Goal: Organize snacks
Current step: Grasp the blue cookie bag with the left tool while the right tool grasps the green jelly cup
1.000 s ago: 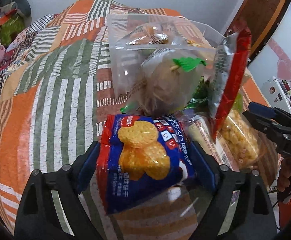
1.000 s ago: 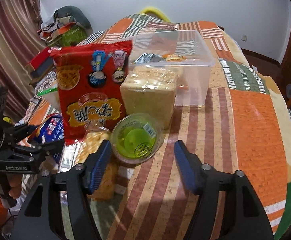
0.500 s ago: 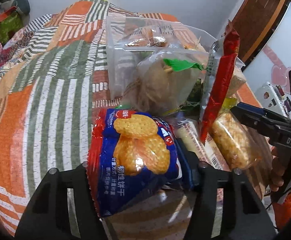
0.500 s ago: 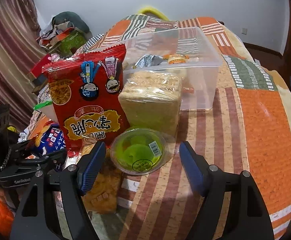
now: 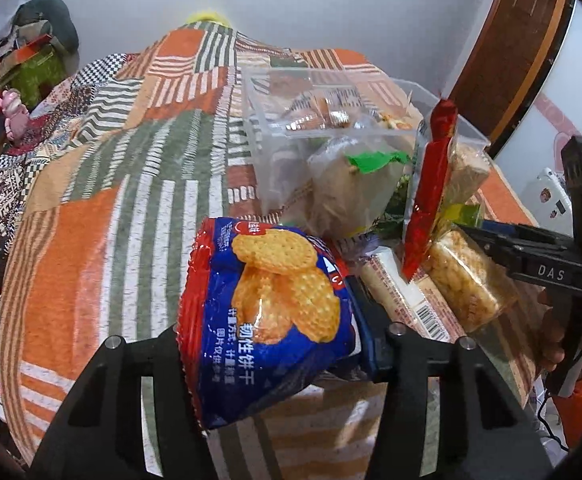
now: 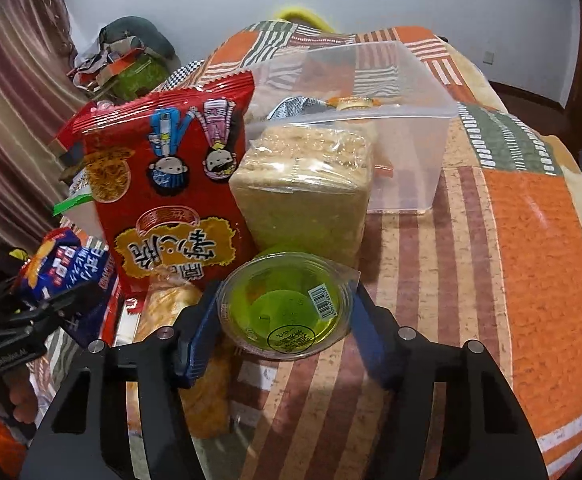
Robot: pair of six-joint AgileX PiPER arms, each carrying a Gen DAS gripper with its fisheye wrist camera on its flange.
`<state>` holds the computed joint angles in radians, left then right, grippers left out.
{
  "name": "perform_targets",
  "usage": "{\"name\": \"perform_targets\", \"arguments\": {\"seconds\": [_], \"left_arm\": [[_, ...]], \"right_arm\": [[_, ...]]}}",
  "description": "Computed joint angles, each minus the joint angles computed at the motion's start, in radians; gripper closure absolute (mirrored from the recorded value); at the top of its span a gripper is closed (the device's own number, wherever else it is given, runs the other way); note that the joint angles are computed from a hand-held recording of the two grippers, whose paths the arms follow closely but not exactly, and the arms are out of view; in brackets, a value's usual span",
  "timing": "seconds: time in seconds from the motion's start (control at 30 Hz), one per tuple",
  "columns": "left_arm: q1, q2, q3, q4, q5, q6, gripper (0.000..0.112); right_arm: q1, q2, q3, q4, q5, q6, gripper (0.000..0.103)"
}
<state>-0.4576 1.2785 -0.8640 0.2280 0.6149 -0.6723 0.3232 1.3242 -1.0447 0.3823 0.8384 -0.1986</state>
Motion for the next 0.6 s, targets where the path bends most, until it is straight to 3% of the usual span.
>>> {"name": "perform_targets", "arguments": {"seconds": [0.3, 0.6], "left_arm": [[-0.05, -0.094, -0.052, 0.138, 0.098, -0.106, 0.061], [-0.094, -0.1, -0.179, 0.255, 0.173, -0.164, 0.061]], "right_arm": [[-0.077, -0.079, 0.002, 0.039, 0.041, -0.062, 0.046], [-0.099, -0.14, -0.048, 0.033, 0.042, -0.062, 0.046]]}}
